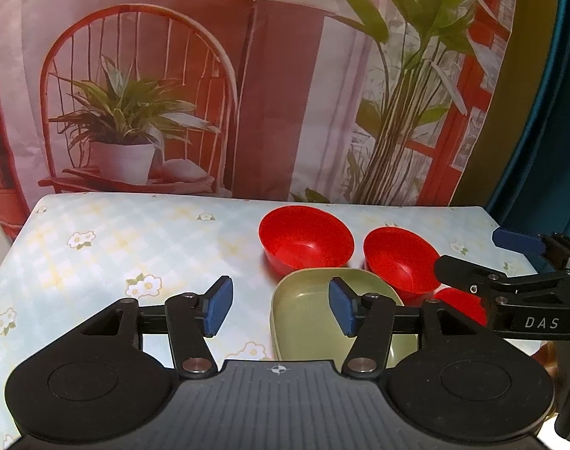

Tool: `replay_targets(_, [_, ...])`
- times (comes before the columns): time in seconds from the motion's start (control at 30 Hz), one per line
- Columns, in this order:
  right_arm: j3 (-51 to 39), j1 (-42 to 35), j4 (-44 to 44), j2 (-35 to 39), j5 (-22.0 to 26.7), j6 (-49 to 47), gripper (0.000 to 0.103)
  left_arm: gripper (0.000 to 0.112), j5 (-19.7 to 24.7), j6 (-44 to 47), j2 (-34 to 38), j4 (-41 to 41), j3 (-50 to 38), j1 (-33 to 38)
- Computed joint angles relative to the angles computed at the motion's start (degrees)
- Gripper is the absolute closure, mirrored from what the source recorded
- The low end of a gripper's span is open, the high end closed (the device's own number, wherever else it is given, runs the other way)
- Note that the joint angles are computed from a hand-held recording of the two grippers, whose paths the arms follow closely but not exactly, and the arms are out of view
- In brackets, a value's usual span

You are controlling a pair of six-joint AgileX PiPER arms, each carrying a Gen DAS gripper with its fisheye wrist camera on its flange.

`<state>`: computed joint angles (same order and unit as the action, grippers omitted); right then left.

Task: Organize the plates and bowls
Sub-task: 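Move the open right tool toward the red bowls, then close the right tool on the rim of a red bowl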

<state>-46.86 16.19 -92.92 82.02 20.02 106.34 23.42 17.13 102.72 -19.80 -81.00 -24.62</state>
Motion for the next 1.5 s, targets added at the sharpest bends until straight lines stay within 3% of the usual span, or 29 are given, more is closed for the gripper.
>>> replay_targets(0.17, [-1.9,-2.7,3.1,1.2,-3.9,-4.1,0.0,0.051,0.9,-2.0,2.0,2.5,-3.0,0.0])
replay_targets(0.3, [-4.4,-4.2,10.7,2.6,-4.5,-11.8,0.0,0.051,1.7,-2.8,3.7,3.8,-5.5,0.1])
replay_targets(0.53, [-9.1,-9.6,31.6,4.9,-8.5,-32.9,0.001,0.051,4.7,-3.0,8.0,3.8,-13.1,0.7])
replay_targets(0.67, [-12.2,-12.8,49.3,7.3,-9.7,-52.1,0.021,0.052,6.1,-2.6,11.0,3.0,-17.6,1.1])
replay_targets(0.8, [-15.0,-14.6,64.7,11.0,-10.4,-67.8,0.033,0.052,8.3,-4.4,15.0,4.2,-22.6,1.0])
replay_targets(0.93, [-18.9,-14.8,76.8,15.7,-9.9,-80.2,0.045,0.054,12.4,-7.3,20.7,5.0,-30.1,0.8])
replay_targets(1.07, [-24.6,-15.1,91.8,20.9,-8.6,-94.5,0.057,0.064,17.8,-10.8,27.3,6.3,-39.8,0.7])
replay_targets(1.2, [-30.8,-15.3,98.7,26.0,-6.3,-101.3,0.069,0.079,22.6,-12.7,33.3,8.1,-48.7,0.5])
replay_targets(1.33, [-36.5,-16.0,105.9,30.6,-3.4,-107.5,0.077,0.081,27.2,-13.4,38.6,9.6,-56.9,0.2])
replay_targets(1.5, [-42.3,-16.4,105.3,34.9,0.6,-107.3,0.082,0.081,34.4,-14.7,45.3,8.7,-68.7,0.8])
